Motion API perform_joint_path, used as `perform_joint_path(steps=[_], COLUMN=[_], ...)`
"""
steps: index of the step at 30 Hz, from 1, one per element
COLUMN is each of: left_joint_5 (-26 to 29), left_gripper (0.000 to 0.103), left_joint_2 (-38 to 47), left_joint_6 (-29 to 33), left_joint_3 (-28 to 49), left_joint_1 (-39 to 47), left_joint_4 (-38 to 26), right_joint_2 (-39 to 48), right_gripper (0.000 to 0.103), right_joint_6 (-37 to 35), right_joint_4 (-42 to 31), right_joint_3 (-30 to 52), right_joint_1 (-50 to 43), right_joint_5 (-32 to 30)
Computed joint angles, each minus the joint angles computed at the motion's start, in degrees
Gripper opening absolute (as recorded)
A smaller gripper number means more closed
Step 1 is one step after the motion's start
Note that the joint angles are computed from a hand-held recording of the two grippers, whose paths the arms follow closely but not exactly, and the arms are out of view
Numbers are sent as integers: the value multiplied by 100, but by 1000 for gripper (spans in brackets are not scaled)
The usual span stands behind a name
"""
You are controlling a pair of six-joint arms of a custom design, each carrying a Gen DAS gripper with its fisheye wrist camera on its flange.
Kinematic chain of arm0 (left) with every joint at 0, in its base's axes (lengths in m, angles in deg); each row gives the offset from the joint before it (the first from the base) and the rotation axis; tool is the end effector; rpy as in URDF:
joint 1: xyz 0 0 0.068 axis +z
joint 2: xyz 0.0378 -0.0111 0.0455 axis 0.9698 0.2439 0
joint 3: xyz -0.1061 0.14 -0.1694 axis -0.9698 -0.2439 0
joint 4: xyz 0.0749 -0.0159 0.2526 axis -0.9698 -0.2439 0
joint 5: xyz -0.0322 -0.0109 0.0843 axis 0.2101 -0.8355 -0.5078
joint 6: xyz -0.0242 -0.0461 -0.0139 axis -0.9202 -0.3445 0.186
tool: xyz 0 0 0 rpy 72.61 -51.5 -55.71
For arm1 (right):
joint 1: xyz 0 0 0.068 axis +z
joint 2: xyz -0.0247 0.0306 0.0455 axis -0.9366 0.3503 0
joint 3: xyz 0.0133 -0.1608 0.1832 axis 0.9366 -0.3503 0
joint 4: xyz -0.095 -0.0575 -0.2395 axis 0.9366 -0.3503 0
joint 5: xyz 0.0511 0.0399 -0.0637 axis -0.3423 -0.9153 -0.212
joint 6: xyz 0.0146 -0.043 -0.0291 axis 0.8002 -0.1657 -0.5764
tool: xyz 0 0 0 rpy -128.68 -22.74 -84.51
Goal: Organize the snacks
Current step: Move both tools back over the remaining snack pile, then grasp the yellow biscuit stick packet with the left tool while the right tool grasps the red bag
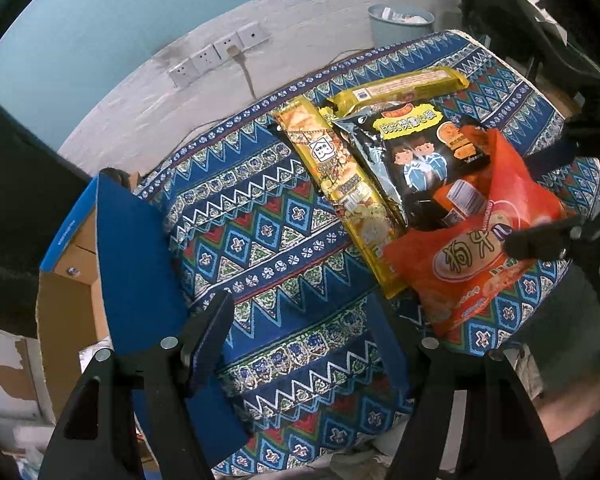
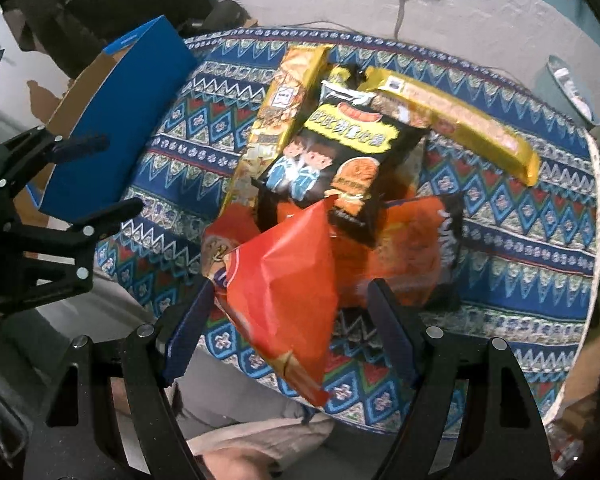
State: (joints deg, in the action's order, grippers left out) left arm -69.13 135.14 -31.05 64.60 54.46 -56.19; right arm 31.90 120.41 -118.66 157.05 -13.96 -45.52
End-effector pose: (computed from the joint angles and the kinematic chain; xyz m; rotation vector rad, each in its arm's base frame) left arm 0.2836 -0.1167 0.2993 1.6745 2.1440 -0.0439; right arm 0.1593 0.2229 0.3094 0.5694 2.8008 0.3483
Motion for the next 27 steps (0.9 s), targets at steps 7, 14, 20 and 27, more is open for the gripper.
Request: perform_joint_path(steps=[7,14,20,27], left_joint_5=[-97,-99,-183,-276], left_gripper=[70,70,70,73], left_joint_2=[114,252,488,926], left_joint_6=[1,-64,-290,-775], left_joint_3=[-59,93,324,730], left_joint_1=[-35,-40,-153,-390], left_joint_4=[92,91,113,77], right_joint_2=[224,311,162,-366], right_gripper=[79,41,28,24], right_joint_6=[-220,-346,-353,49], right_joint_4=[388,482,117,-513], right_joint_3=[-189,-159,64,58], right_joint_1=[-113,-106,-66,112], right_joint_5=[-286,-208,-9,439])
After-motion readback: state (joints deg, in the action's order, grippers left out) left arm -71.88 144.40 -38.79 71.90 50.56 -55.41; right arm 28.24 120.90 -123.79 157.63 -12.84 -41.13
